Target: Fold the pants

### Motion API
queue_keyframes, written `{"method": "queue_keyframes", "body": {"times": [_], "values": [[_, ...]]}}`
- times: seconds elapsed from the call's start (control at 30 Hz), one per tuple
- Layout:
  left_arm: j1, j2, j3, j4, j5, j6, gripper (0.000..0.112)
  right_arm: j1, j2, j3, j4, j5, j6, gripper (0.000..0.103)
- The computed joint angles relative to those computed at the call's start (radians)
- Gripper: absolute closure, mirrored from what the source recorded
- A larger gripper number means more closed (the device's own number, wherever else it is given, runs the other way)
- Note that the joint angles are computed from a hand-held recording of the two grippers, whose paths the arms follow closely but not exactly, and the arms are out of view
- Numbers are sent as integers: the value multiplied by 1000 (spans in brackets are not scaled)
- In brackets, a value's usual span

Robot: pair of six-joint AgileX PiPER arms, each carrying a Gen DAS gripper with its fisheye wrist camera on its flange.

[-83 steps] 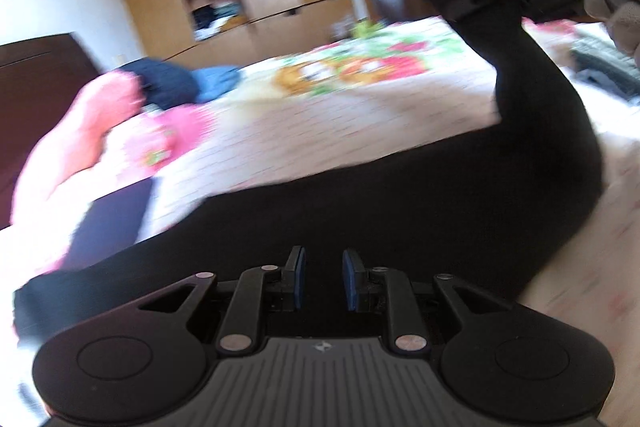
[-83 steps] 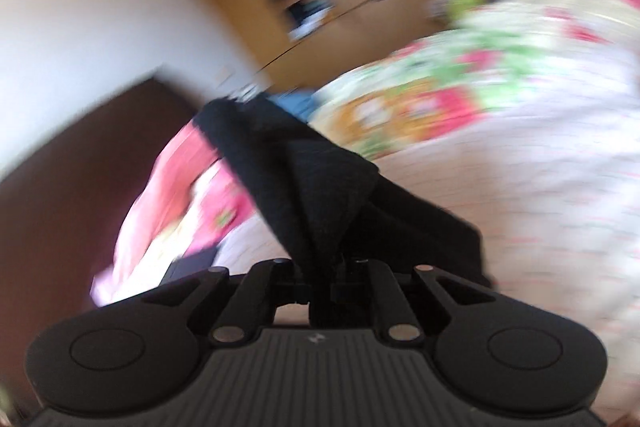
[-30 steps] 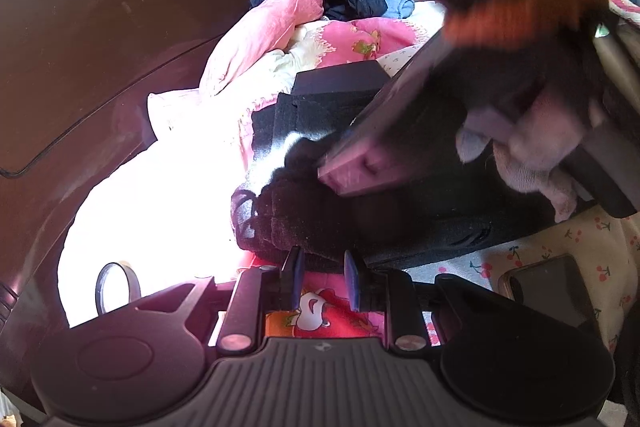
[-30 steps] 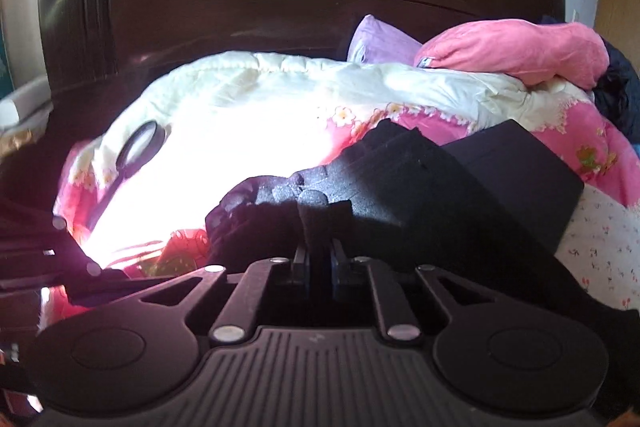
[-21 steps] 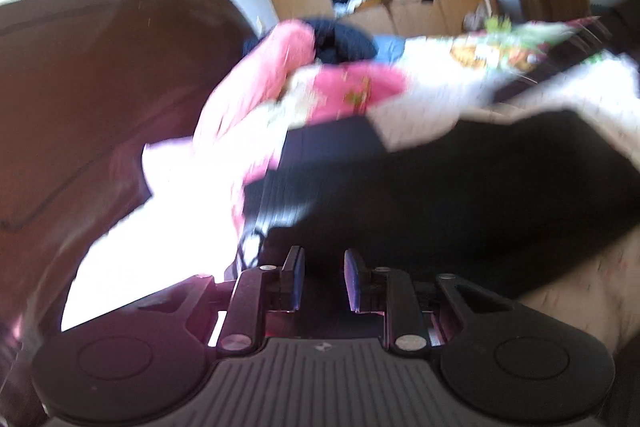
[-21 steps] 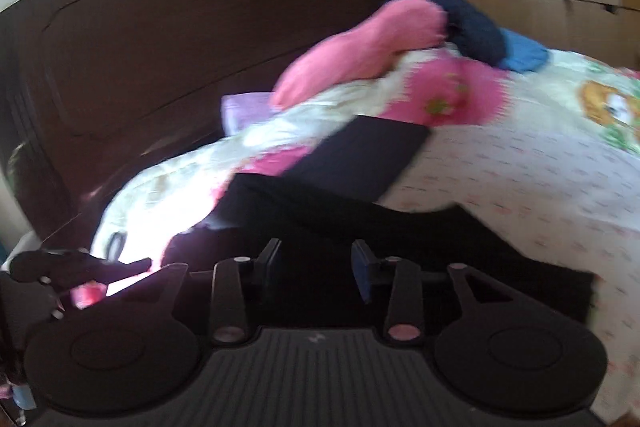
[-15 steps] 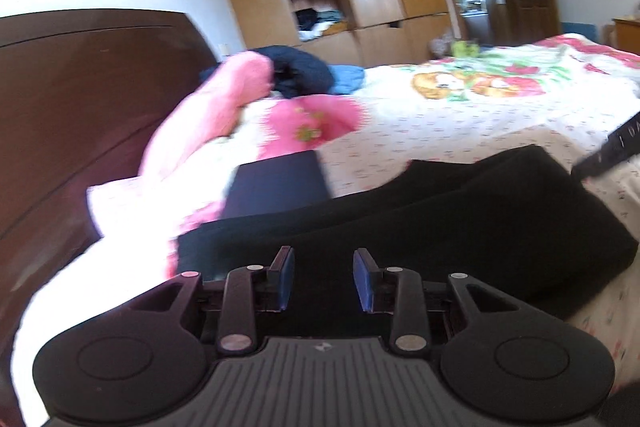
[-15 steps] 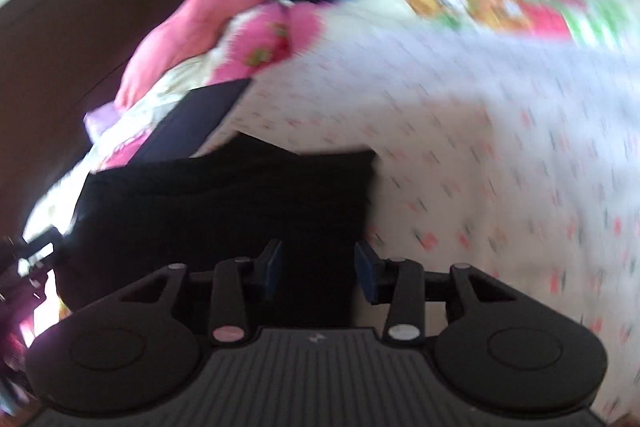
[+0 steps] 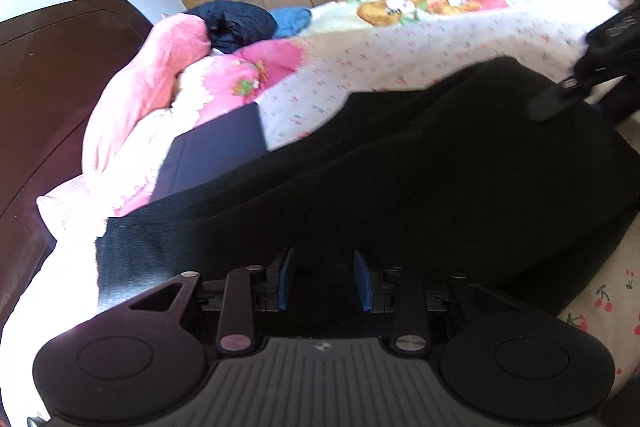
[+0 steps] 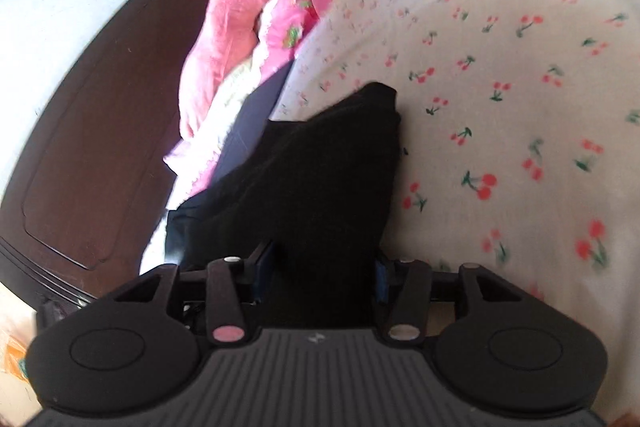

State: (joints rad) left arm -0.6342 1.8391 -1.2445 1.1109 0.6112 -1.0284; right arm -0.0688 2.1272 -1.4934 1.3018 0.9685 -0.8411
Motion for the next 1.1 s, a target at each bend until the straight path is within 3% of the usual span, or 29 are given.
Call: {"method": "queue_keyframes", "body": {"times": [0.1,0.13,0.17,0.2,0.27,0.33,0.4,0.47,0.53,0.63,0.87,0.97,1.1], "values": [[-32,11,-4,40,38,-6,65,6,-17,-5,6,18,-3,62],[-31,2,1,34,30,-4,65,-5,-37,21,36,36,-31,74],[-25,-4,4,17,18,5,65,-24,-46,42,81,80,-56,79],[-23,-6,10,16,15,-1,65,-35,-48,65,128,105,-91,79],[-26,4,6,27,20,-11,65,-15,-40,75,144,54,-111,75],[-32,17,-7,40,29,-11,65,20,35,-12,67,14,-11,71],[-38,10,-9,48,28,-6,65,31,69,-31,98,32,11,70],[-35,4,-5,18,21,35,65,33,39,-8,106,34,30,84],[-41,7,20,53,21,25,65,2,27,21,220,136,45,86],[-42,-18,51,116,2,-44,65,25,-48,29,231,117,81,86],[43,-153,216,193,-71,-240,65,188,-102,-216,-13,-1,361,86],[85,-242,316,233,-99,-362,65,306,-39,-428,-205,-31,525,85],[125,-350,425,293,-98,-469,65,471,165,-828,-478,38,831,85]]}}
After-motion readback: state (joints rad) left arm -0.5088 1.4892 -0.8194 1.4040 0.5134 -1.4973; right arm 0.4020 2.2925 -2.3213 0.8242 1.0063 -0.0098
